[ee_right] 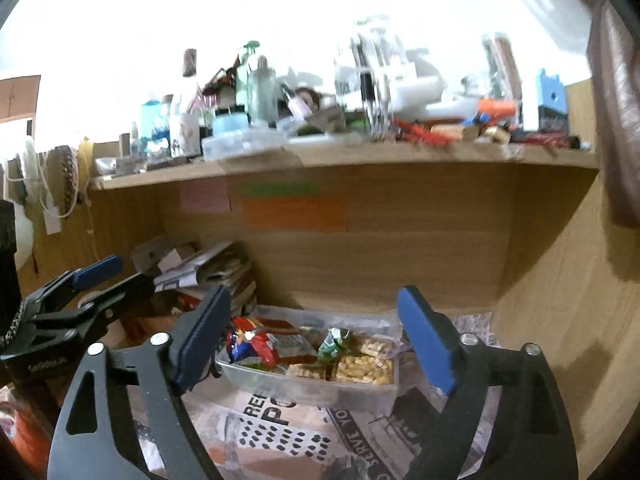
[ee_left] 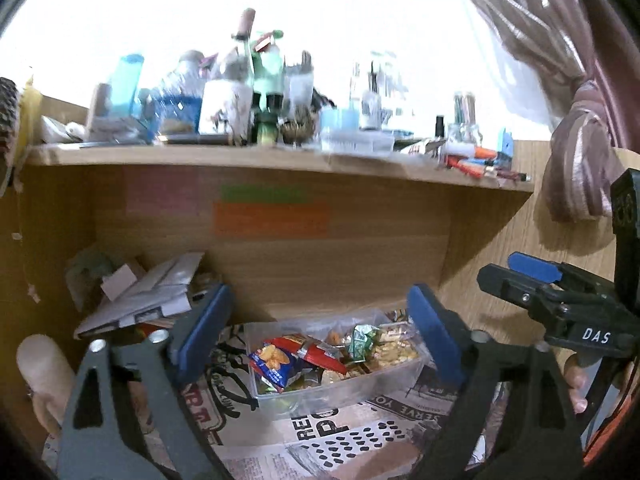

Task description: Organize snacks

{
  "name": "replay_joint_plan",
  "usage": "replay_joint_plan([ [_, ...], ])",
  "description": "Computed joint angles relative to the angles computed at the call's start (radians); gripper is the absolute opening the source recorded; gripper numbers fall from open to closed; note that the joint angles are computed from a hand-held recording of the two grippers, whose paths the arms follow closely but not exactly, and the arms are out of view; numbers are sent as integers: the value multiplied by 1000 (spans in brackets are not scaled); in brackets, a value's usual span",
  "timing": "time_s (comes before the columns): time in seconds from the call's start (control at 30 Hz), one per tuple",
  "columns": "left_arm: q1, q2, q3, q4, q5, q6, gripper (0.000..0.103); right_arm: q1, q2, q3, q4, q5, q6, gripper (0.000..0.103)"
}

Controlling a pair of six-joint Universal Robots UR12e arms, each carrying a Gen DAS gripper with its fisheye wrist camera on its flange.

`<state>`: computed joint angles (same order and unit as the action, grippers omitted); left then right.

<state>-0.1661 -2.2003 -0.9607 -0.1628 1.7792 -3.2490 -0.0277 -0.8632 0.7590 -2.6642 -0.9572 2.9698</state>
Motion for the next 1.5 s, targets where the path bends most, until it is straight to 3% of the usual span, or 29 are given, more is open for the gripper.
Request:
replay_joint_plan([
  [0.13,-6,13,-23,27,14,8,100,0,-28,52,-51,-8,12,94],
  [0.2,-7,22,-37,37,15,5,101,1,-38,76,-91,-23,31,103],
  [0.47,-14,45,-74,59,27,2,103,7,-70,133,-131,-55,12,103],
  [1.5,-18,35,-63,38,51,-21,103,7,-71,139,-123,-57,19,103],
])
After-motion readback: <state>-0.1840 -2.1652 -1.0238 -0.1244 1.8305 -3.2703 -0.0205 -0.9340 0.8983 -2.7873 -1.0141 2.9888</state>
